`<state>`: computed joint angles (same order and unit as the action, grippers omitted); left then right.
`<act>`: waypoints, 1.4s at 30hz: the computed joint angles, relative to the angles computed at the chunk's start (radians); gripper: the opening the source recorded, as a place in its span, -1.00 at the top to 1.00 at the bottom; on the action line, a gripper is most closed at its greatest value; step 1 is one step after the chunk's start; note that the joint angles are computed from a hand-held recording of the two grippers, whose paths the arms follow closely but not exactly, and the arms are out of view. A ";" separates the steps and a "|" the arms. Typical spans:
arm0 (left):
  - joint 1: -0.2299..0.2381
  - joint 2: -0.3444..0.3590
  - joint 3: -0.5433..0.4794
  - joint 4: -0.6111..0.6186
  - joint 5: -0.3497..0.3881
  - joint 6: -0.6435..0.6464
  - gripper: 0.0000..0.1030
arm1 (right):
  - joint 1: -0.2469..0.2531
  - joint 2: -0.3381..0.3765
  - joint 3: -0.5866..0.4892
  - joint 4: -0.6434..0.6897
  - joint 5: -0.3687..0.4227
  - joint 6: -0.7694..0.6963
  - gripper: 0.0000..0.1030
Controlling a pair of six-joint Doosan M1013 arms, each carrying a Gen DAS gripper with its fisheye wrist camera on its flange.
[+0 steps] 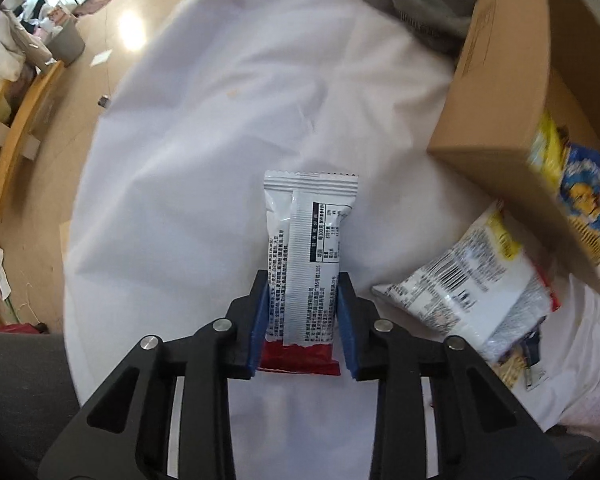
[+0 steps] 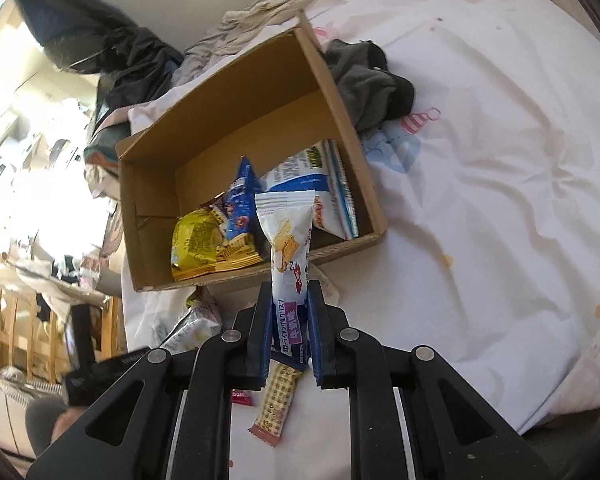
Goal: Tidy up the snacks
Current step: 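Carry both snacks over the box with both tools, then lower both snacks into the box and open both tools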
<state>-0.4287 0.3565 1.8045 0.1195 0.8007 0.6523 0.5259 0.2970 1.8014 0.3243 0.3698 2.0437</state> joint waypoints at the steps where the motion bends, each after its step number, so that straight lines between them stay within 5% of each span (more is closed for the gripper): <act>1: -0.001 -0.011 0.003 0.016 -0.011 -0.020 0.47 | 0.001 -0.001 0.000 0.008 -0.005 -0.018 0.68; 7: -0.024 -0.117 0.003 0.229 -0.129 -0.162 0.47 | 0.014 0.002 -0.035 -0.001 0.001 -0.065 0.68; 13: -0.048 -0.112 -0.093 0.214 -0.202 0.105 0.47 | 0.026 0.025 -0.119 -0.125 0.049 0.045 0.68; 20: -0.056 -0.018 -0.216 0.102 -0.159 0.393 0.47 | 0.032 0.062 -0.217 -0.294 0.111 0.190 0.68; 42: -0.029 0.054 -0.243 -0.034 -0.123 0.470 0.46 | 0.022 0.217 -0.374 -0.334 0.286 0.216 0.68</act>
